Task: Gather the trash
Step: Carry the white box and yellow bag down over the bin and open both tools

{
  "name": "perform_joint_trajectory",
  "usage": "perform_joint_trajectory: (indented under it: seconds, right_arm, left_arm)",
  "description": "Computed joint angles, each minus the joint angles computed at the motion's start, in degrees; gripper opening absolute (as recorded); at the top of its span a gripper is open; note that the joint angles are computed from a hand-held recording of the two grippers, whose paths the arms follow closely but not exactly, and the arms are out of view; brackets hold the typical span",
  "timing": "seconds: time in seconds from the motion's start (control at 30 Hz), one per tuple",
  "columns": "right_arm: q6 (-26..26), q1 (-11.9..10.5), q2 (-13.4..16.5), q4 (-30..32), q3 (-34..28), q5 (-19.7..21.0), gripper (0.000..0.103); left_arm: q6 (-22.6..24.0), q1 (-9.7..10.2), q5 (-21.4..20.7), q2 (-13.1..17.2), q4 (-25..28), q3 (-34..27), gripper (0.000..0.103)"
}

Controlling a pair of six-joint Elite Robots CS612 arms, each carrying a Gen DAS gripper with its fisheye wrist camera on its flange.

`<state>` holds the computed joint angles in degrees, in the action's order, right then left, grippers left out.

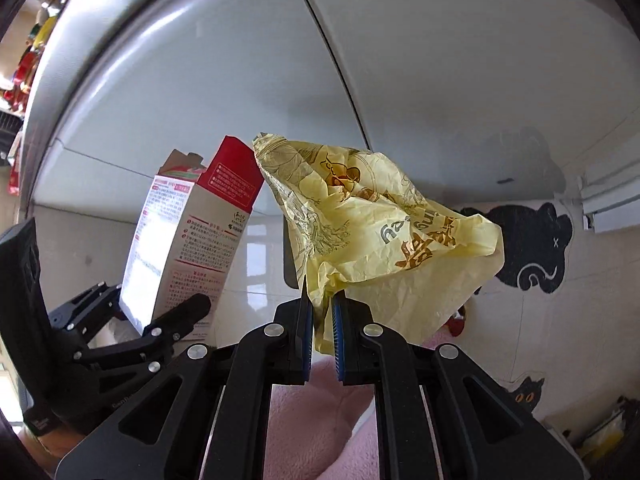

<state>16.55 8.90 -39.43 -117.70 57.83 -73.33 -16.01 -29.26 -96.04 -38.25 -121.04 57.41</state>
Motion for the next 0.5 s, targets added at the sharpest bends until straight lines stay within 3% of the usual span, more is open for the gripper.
perform_joint_trajectory:
  seconds: [0.3,0.5]
  right_arm:
    - [4.8,0.2,7.2,6.4,-6.5,2.7,0.010]
    - [8.9,0.2,10.2,7.3,-9.3,3.4,0.010]
  left_arm:
    - [-2.5,0.51,-1.0,5.8,2.4,-3.5,0.055]
    - [-2.8,0.95,-3.3,8.4,4.4,-5.8,0.056]
